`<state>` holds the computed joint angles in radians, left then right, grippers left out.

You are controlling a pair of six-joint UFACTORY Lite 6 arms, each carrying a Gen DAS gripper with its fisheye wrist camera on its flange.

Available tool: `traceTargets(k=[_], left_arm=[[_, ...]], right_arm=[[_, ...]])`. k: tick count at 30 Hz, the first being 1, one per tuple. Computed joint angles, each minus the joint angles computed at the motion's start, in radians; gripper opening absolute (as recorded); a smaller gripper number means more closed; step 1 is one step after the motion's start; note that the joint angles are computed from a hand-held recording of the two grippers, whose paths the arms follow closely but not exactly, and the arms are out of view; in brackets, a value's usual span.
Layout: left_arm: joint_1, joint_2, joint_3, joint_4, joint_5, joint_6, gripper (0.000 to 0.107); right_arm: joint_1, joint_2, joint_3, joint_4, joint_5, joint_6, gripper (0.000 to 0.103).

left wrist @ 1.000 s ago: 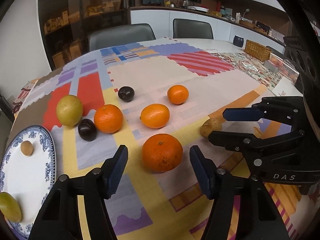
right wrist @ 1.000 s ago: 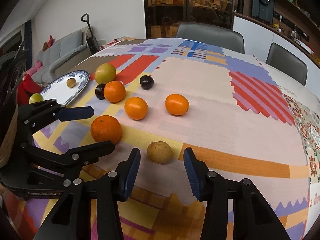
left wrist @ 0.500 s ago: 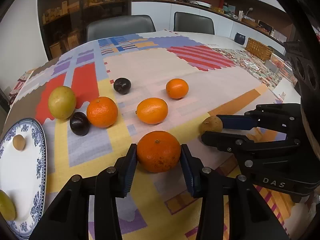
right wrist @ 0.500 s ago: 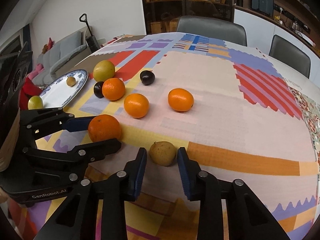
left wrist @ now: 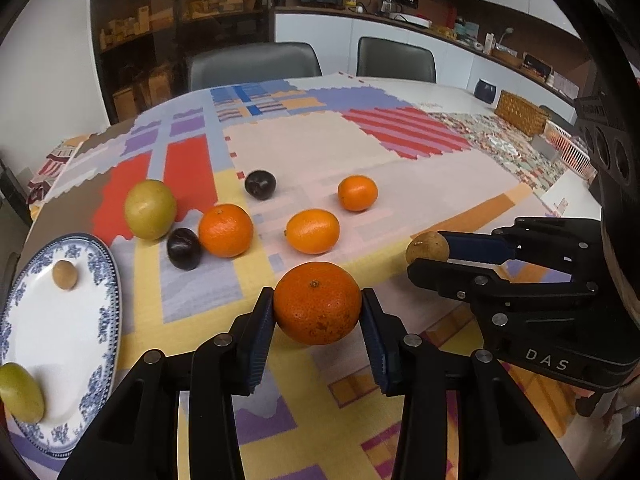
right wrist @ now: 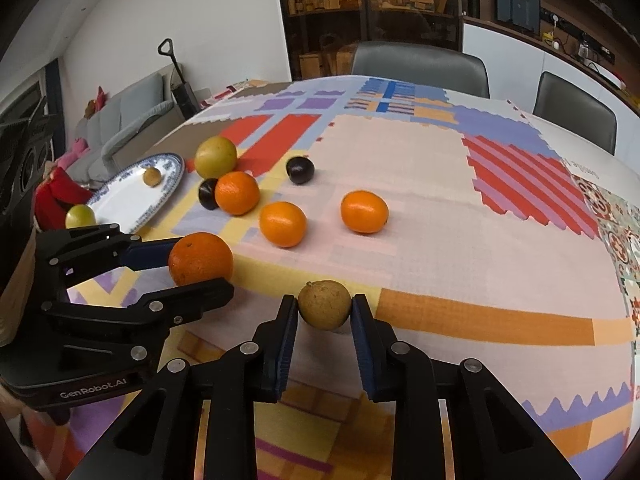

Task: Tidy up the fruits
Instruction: 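Grasp a large orange with the left tool while the right tool grasps another kiwi, then carry the orange and kiwi onto the plate and open both tools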

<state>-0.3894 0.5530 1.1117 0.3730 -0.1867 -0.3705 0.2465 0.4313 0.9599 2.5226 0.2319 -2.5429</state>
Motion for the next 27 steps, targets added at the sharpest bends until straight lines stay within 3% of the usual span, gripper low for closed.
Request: traceTargets(k=[12, 17, 27], left_arm=[[-0.001, -0.221, -0.173, -0.304, -0.011, 0.264, 0.041], [-0.003, -0.332, -0.256, -0.507, -0.013, 0.45, 0.041], [0.023, -0.561, -0.41, -0.745, -0.012, 0.68, 0.041]], right_arm=[[0.043, -0.176, -0.09, 0.043, -0.004, -0.003, 0.029], [0.077, -0.25, -0.124, 0.113, -0.012, -0.054, 0.029], [0.164, -0.35, -0.15, 0.22, -0.035, -0.126, 0.029]])
